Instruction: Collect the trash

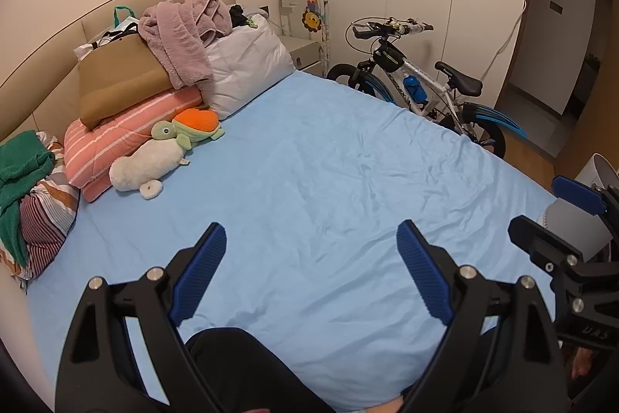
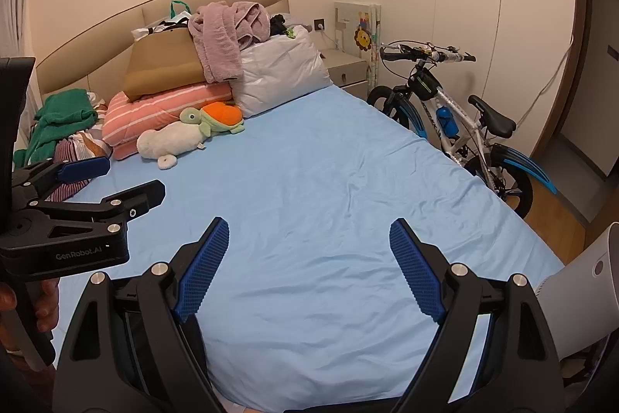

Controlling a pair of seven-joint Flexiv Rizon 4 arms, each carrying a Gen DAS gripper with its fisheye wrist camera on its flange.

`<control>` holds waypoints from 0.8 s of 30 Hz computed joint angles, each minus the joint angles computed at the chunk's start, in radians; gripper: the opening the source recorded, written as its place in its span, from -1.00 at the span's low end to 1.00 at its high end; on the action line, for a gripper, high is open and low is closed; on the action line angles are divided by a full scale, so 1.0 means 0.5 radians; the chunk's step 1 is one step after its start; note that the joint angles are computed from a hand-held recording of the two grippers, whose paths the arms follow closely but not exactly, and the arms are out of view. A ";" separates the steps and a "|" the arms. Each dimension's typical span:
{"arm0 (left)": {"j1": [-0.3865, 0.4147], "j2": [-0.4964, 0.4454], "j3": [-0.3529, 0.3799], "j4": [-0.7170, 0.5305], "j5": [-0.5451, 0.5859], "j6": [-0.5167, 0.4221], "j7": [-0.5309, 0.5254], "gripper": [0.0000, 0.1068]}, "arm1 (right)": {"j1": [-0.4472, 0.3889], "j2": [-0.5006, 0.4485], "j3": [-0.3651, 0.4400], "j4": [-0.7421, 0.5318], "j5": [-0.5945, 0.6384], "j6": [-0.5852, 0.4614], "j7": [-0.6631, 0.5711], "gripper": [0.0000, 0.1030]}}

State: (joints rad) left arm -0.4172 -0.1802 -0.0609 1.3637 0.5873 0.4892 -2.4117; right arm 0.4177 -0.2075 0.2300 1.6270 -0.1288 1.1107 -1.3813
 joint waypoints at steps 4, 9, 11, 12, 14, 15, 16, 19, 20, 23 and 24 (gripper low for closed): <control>-0.011 -0.005 -0.004 -0.013 0.021 -0.031 -0.004 0.68 | 0.003 0.003 -0.001 0.002 -0.002 -0.005 0.004 0.59; -0.013 0.002 -0.009 0.006 -0.007 -0.002 -0.008 0.68 | 0.003 0.015 0.008 0.009 0.011 -0.014 -0.003 0.59; -0.010 0.004 -0.008 0.019 -0.011 0.021 -0.006 0.68 | 0.005 0.019 0.008 0.011 0.014 -0.015 -0.004 0.59; -0.010 0.006 -0.008 0.019 -0.011 0.021 -0.005 0.68 | 0.006 0.017 0.006 0.012 0.012 -0.011 -0.001 0.59; -0.011 0.002 -0.010 0.017 -0.008 0.022 -0.007 0.68 | 0.008 0.018 0.005 0.013 0.010 -0.010 0.003 0.59; -0.013 0.001 -0.010 0.015 -0.005 0.018 -0.010 0.68 | 0.009 0.019 0.005 0.014 0.009 -0.010 0.005 0.59; -0.014 0.001 -0.010 0.014 -0.005 0.017 -0.011 0.68 | 0.006 0.017 0.006 0.012 0.014 -0.012 -0.002 0.59; -0.010 -0.001 -0.010 0.013 -0.019 0.022 -0.003 0.68 | 0.010 0.021 0.004 0.016 0.005 -0.016 0.007 0.59; -0.008 -0.002 -0.010 0.012 -0.025 0.023 0.002 0.68 | 0.004 0.017 0.007 0.011 0.018 -0.015 -0.006 0.59; -0.008 -0.007 -0.009 0.006 -0.031 0.020 0.011 0.68 | 0.005 0.017 0.006 0.011 0.017 -0.013 -0.006 0.59; -0.009 -0.009 -0.008 0.003 -0.029 0.018 0.014 0.68 | 0.004 0.017 0.006 0.010 0.019 -0.013 -0.007 0.59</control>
State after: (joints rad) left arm -0.4218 -0.1848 -0.0651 1.3654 0.5729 0.4984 -2.4048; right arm 0.4198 -0.1992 0.2330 1.6322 -0.1190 1.1044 -1.3850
